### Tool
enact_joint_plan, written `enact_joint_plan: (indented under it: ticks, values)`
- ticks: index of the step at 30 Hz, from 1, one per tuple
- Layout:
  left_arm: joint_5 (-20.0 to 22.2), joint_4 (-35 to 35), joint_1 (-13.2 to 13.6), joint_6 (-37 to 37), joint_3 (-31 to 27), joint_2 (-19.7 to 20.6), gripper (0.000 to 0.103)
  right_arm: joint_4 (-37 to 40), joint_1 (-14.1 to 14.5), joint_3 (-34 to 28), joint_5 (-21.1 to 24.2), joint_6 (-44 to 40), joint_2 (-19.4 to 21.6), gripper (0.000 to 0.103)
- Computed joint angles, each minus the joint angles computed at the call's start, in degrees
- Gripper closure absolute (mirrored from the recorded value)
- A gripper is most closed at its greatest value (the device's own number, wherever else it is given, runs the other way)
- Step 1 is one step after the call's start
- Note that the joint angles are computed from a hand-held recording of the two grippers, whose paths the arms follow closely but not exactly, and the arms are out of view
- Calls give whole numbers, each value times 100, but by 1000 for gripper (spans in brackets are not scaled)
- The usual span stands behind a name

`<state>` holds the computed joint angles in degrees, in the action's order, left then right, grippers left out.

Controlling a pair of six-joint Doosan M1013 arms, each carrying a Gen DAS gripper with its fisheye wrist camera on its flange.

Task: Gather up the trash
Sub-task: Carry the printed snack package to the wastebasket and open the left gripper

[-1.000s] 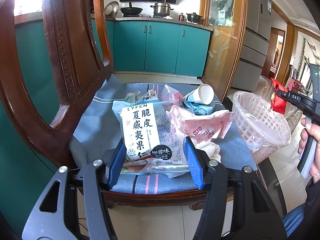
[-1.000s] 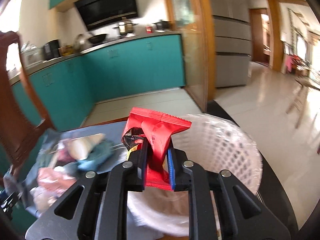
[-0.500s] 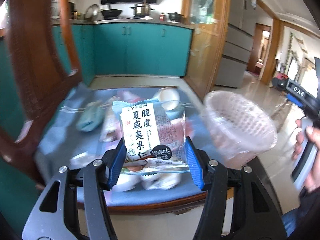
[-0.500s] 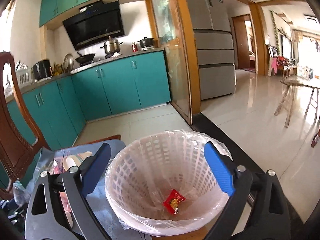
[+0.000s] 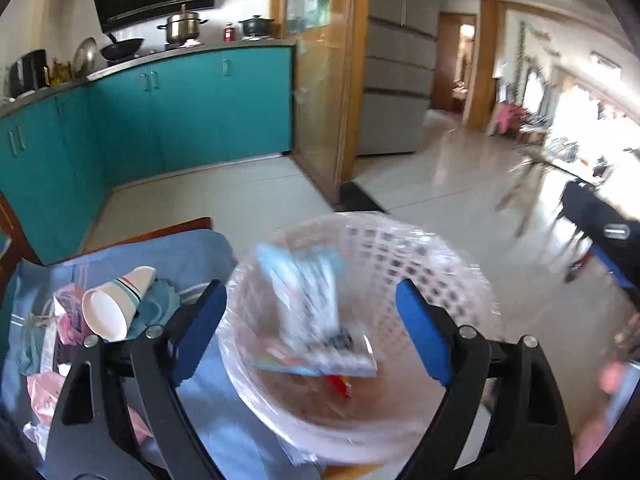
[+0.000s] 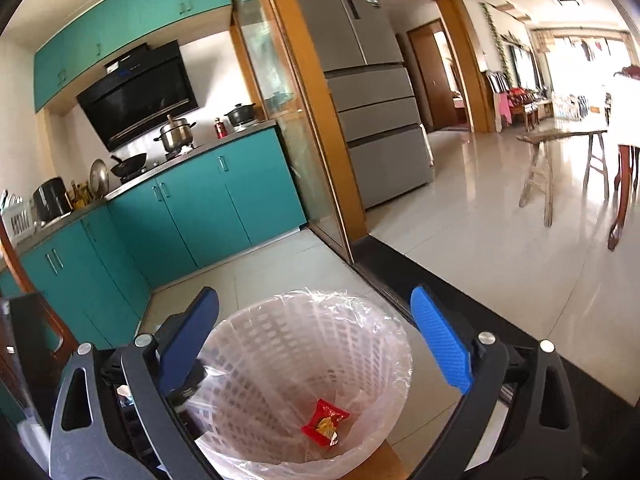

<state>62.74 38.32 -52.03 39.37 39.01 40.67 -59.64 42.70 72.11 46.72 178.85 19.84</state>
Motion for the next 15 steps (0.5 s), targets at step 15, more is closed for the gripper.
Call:
enact_joint_plan:
  ticks: [15]
  values:
    - [214, 1764, -323, -2193, 3202, -2215, 4, 464, 248, -215, -385, -1070, 110, 8]
